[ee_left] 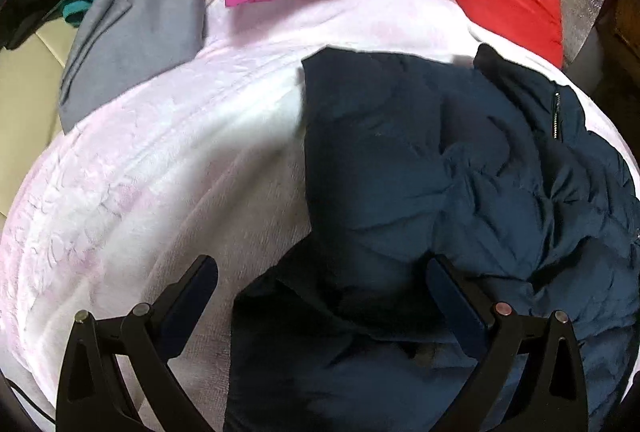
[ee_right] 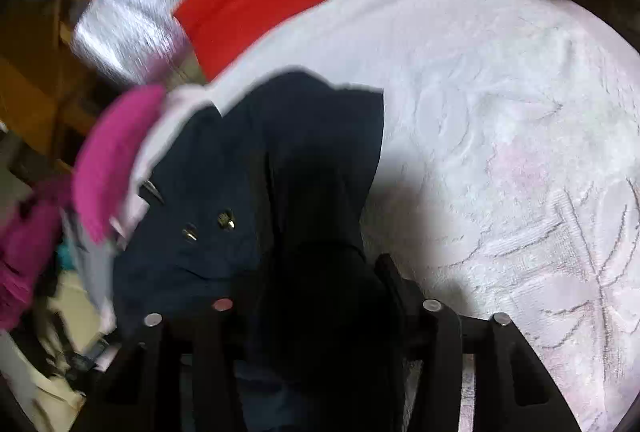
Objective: Fold large clothes
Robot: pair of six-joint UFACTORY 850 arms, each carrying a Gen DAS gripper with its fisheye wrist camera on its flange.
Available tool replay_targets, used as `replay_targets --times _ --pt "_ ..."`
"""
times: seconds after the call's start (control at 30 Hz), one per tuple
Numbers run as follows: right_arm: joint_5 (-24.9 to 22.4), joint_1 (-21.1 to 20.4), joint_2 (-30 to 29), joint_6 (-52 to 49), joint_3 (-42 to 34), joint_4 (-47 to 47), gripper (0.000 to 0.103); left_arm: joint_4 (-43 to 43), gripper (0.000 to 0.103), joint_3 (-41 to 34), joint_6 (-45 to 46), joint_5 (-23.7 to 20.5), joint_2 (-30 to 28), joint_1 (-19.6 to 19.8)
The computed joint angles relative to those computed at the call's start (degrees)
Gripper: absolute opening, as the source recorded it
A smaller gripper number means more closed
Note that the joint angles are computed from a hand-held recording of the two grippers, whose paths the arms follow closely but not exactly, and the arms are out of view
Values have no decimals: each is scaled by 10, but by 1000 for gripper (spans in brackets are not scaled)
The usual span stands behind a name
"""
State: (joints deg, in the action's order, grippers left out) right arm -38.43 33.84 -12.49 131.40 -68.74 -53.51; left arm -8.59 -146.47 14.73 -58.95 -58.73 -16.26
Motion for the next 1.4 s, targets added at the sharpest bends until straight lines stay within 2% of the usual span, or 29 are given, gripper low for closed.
replay_targets --times 0.03,0.1,0.17,0.23,0.3,0.37,0.47,0.6,0.63,0.67,0.7,0.8,0.83,0.93,1.0,1.07,1.1,1.2,1.33,1.4 --pt "-8 2 -6 -12 -11 -4 39 -8 103 22 5 14 14 0" --pt "-29 13 -8 -5 -20 -30 39 -21 103 43 19 37 30 0" --pt "-47 16 -19 -41 -37 -21 39 0 103 63 13 56 41 -4" --pt "-39 7 -29 -72 -42 24 39 20 103 38 3 30 22 -8" --pt "-29 5 -22 -52 -31 16 39 5 103 -24 0 -18 -14 -3" --pt "-51 13 -13 -41 -32 5 39 -9 103 -38 -1 -28 -17 3" --pt "-101 33 1 -9 -31 -19 39 -12 103 53 10 32 41 6" --pt "-170 70 7 21 -38 -64 39 -51 103 196 68 141 137 11" --pt "-172 71 3 21 -46 -75 39 -67 103 221 87 163 155 12" --pt "-168 74 2 29 -48 -92 39 -93 103 244 113 179 172 13" --pt "-155 76 -1 36 -51 -111 44 -111 103 242 128 184 171 13" --pt "-134 76 -21 3 -77 -117 46 -180 103 267 201 179 189 9" --pt "-118 69 -35 -15 -93 -113 46 -178 103 274 216 181 192 2" --pt "-62 54 -62 -48 -118 -95 46 -117 103 278 186 188 190 -18" --pt "-44 42 -86 -96 -140 -40 46 -76 103 248 144 148 167 -25" --pt "-20 20 -116 -182 -164 65 46 -44 103 178 107 58 114 -29" --pt "-3 11 -128 -207 -170 96 46 -43 103 165 101 40 104 -28" --pt "-22 17 -128 -215 -178 96 45 -55 103 164 107 39 107 -23" --pt "-17 36 -98 -138 -147 25 45 -106 103 227 153 83 158 -10" --pt "-24 42 -99 -139 -150 9 46 -143 103 249 184 91 176 -2"
